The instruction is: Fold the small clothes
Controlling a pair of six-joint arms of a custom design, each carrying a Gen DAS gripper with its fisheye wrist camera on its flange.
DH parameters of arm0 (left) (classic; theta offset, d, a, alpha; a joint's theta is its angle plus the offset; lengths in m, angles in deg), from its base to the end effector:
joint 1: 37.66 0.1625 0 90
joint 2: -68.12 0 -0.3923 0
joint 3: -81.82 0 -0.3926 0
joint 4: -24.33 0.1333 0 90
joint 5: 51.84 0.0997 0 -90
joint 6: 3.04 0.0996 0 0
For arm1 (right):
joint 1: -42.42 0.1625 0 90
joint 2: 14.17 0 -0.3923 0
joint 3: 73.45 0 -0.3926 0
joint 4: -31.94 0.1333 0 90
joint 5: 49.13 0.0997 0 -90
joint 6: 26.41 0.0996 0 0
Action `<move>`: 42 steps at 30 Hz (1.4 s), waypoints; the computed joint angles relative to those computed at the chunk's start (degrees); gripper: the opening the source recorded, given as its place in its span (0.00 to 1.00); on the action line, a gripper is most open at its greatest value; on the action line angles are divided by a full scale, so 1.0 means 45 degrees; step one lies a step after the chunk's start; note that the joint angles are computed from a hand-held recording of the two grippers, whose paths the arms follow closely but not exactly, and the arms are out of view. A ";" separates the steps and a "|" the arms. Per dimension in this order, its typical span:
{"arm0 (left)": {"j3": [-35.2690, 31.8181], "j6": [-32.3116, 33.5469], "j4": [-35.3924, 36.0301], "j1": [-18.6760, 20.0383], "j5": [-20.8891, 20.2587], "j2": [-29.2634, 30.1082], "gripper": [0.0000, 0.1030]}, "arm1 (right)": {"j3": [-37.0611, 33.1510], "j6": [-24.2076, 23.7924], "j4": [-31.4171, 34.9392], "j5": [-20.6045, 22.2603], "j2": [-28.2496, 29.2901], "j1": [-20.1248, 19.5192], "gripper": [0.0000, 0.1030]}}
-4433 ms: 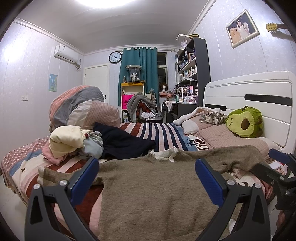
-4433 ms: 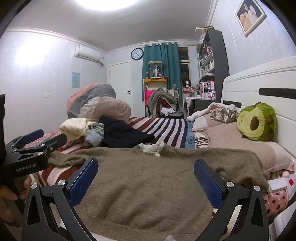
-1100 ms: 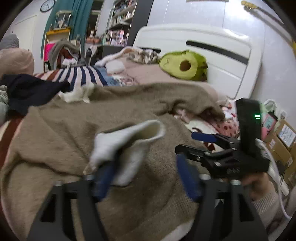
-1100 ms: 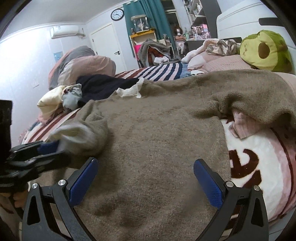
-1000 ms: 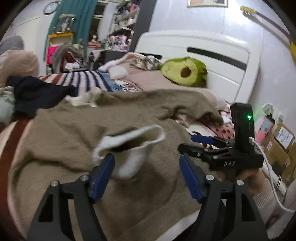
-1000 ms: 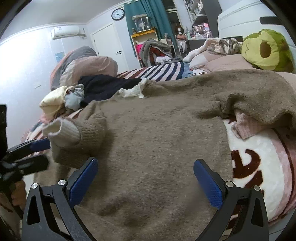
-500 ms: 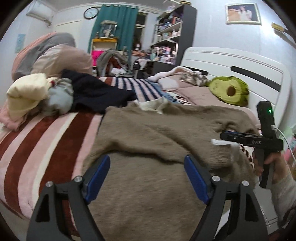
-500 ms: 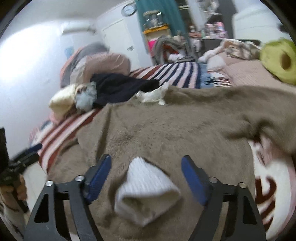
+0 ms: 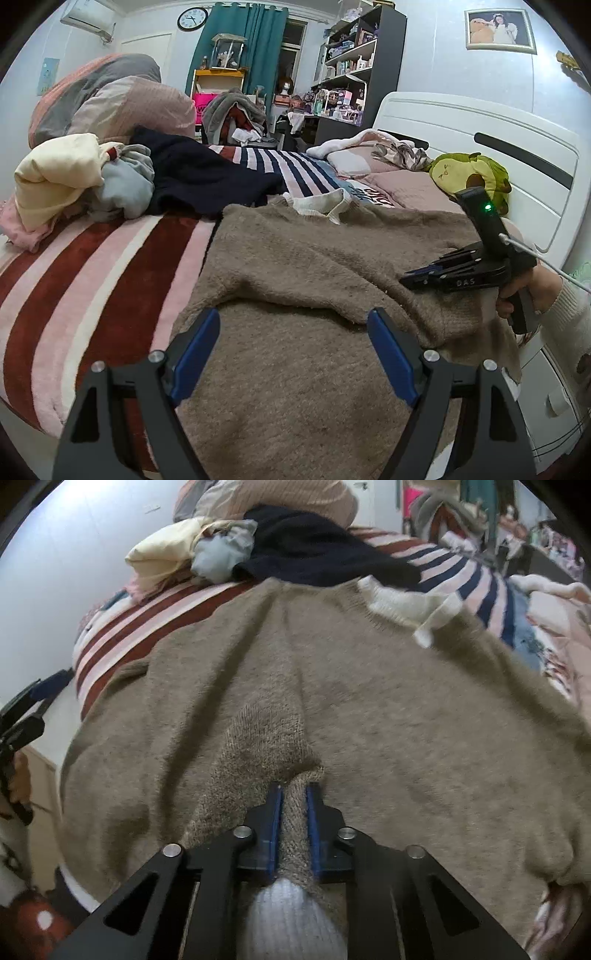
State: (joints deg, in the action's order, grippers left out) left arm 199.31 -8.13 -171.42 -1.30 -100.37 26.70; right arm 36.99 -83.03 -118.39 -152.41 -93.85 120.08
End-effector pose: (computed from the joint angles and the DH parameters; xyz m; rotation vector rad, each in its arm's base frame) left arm -0.2944 -0.4642 0.0255 0.8163 2.4330 -1.0637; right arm -0.0080 -0.5533 0.3126 0.9179 -2.4707 0.3995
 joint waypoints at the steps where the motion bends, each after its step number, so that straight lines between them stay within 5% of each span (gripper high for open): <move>1: 0.0011 0.0014 -0.0015 -0.0005 0.0034 0.0021 0.77 | 0.0092 0.0103 -0.0002 0.0283 -0.0202 -0.0143 0.04; 12: 0.0034 -0.0209 0.0034 0.0096 0.0318 0.0063 0.77 | 0.0327 0.0554 -0.1297 0.0030 -0.0629 -0.0559 0.03; 17: 0.0081 -0.0239 0.0134 0.0065 0.0471 0.0072 0.77 | 0.0889 -0.0303 -0.3853 -0.1306 -0.0207 -0.0218 0.03; 23: -0.0124 0.0146 0.0137 0.0126 0.0569 0.0240 0.78 | 0.1008 0.0434 -0.3136 -0.0286 -0.1060 -0.0152 0.35; 28: -0.1116 0.1209 0.0977 0.0379 0.1915 0.0930 0.78 | 0.1361 0.0421 -0.2172 0.0233 -0.1837 0.0163 0.38; 31: -0.1868 0.1432 0.1545 0.0861 0.2092 0.1271 0.78 | 0.1739 0.0432 -0.2437 -0.0001 -0.2047 0.0121 0.46; 38: -0.3664 0.1795 0.3991 0.1707 0.2563 0.2163 0.78 | 0.2248 0.1077 -0.3028 -0.0089 -0.2422 -0.0633 0.47; 42: -0.4319 0.1611 0.3989 0.1963 0.3121 0.2573 0.77 | 0.2157 0.1453 -0.3061 -0.0082 -0.2392 -0.0891 0.48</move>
State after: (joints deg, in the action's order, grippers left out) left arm 179.88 -0.88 -153.47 7.53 -86.33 38.28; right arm 46.70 -76.50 -132.17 -152.78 -104.62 116.07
